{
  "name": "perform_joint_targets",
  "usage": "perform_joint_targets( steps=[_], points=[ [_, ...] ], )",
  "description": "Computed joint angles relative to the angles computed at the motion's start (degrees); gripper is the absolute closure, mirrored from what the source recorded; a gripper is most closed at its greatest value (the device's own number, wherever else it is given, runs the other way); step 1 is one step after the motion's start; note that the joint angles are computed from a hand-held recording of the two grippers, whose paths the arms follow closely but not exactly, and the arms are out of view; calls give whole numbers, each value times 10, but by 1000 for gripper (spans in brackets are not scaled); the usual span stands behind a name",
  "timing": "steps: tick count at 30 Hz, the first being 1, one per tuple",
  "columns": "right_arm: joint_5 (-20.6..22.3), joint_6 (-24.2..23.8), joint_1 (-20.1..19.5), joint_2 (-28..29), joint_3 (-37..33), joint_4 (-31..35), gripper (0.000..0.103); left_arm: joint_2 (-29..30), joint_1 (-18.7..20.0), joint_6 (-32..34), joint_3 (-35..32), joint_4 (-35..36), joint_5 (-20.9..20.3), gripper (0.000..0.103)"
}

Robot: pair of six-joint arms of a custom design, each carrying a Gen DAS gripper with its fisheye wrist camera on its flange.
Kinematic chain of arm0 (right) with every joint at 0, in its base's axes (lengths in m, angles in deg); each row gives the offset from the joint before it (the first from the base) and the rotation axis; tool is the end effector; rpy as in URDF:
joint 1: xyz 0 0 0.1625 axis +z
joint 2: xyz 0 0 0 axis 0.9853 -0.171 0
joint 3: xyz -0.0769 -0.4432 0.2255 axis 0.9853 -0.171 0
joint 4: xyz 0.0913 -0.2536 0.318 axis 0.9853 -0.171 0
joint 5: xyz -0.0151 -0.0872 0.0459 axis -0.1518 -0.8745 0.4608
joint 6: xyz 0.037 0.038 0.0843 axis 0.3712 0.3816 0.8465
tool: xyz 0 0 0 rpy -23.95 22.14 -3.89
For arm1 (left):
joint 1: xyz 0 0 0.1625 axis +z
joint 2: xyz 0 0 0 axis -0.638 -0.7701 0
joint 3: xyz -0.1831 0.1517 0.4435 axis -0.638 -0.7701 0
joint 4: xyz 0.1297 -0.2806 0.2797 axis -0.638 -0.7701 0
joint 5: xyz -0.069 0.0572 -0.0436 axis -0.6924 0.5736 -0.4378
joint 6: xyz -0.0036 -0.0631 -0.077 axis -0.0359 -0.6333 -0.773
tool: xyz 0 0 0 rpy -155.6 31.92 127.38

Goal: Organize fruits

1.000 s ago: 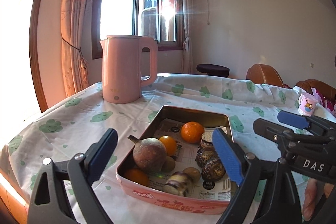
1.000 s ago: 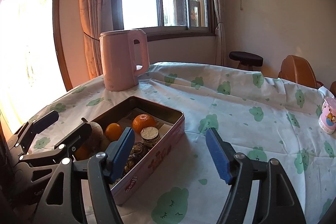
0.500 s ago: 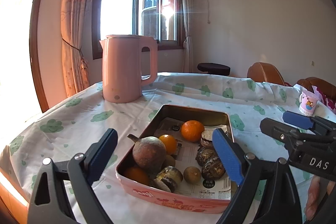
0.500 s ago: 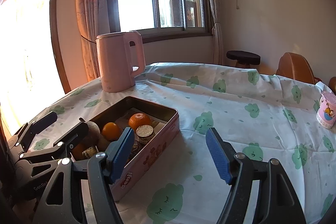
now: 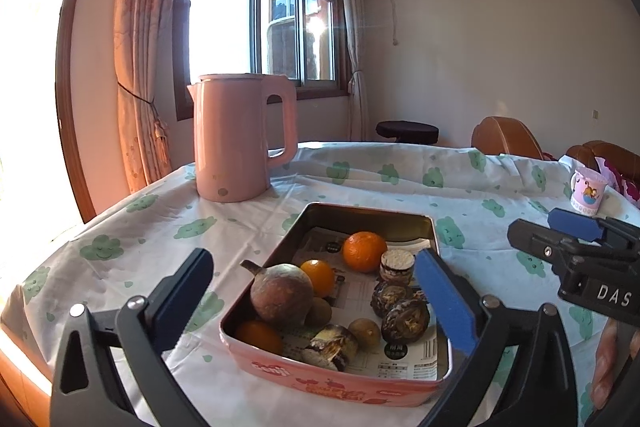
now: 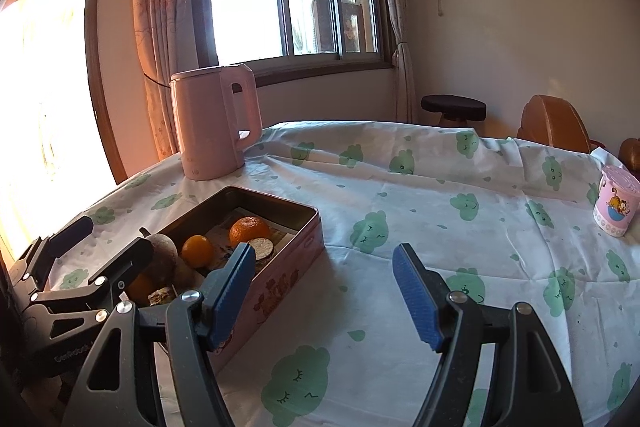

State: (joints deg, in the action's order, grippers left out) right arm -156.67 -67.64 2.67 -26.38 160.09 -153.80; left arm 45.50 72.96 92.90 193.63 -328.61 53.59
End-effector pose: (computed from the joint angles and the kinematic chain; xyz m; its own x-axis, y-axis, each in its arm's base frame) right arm 0.0785 -0.5251 0.1819 -0.6718 -0.5022 0.5444 -0.7407 0.4462 -0.5023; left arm -0.2394 -0.4355 0.0057 -0.6680 -0.3247 -0.6695 0.5751 0.3457 -0.7415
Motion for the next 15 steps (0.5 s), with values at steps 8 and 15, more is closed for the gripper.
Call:
perform_joint_targets(
  steps=[8, 15],
  points=[
    [6, 1, -4, -6, 3, -8, 30, 0, -3, -22, 0, 29, 3, 0],
    [8, 3, -7, -9, 4, -8, 30, 4, -6, -5, -9, 28, 3, 0]
  ],
)
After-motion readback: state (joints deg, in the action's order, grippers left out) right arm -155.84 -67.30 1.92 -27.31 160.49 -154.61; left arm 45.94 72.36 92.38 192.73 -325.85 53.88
